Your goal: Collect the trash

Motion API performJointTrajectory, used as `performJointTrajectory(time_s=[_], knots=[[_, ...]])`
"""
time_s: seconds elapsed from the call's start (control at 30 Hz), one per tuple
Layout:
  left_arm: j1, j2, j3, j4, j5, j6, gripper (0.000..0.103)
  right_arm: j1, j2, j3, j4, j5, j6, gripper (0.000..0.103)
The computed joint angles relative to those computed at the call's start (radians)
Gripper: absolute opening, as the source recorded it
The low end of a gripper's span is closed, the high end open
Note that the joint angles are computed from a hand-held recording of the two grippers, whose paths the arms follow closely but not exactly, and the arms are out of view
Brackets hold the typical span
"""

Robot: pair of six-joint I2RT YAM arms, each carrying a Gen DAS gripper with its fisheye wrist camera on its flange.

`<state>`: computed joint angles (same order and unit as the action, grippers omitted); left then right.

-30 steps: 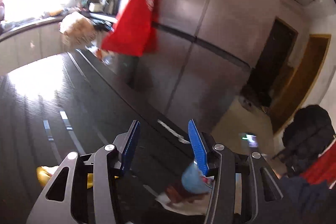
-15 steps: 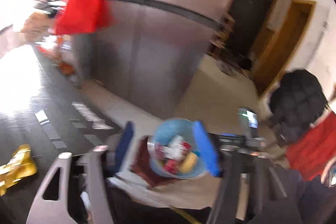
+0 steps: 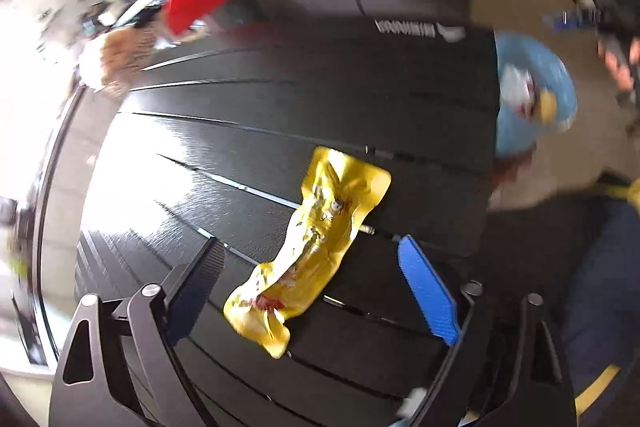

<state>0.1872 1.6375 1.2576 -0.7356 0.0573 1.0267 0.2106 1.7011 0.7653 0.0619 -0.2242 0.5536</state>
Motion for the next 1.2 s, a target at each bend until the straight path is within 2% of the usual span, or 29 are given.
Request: performJointTrajectory(time_s=[0.17, 0.3, 0.43, 0.5, 0.6, 0.77, 1.1, 1.2], knots=[[0.037, 0.169, 0.097, -0.046, -0.004, 0.078, 0.071, -0.042, -0.132, -0.075, -0.030, 0.013, 0.023, 0.095], [0.077, 0.280, 0.266, -0.199, 0.079, 0.058, 0.043, -0.061, -0.171, -0.098, -0.020, 0.025, 0.048, 0.095], [0.094, 0.289, 0.297, -0.210, 0.101, 0.066, 0.035, -0.045, -0.151, -0.101, 0.022, 0.015, 0.055, 0.093], [0.124, 0.293, 0.341, -0.254, 0.161, 0.034, 0.032, -0.036, -0.142, -0.096, 0.030, 0.014, 0.054, 0.092], [0.140, 0.275, 0.343, -0.260, 0.226, -0.005, 0.024, -0.026, -0.128, -0.090, 0.040, 0.005, 0.056, 0.091], [0.155, 0.234, 0.341, -0.313, 0.327, -0.046, 0.020, -0.026, -0.112, -0.096, 0.069, -0.024, 0.074, 0.089], [0.150, 0.236, 0.304, -0.226, 0.371, -0.175, 0.016, -0.031, -0.120, -0.088, 0.068, -0.046, 0.073, 0.086], [0.166, 0.266, 0.345, -0.231, 0.372, -0.213, 0.015, -0.018, -0.103, -0.073, 0.067, -0.052, 0.073, 0.085]])
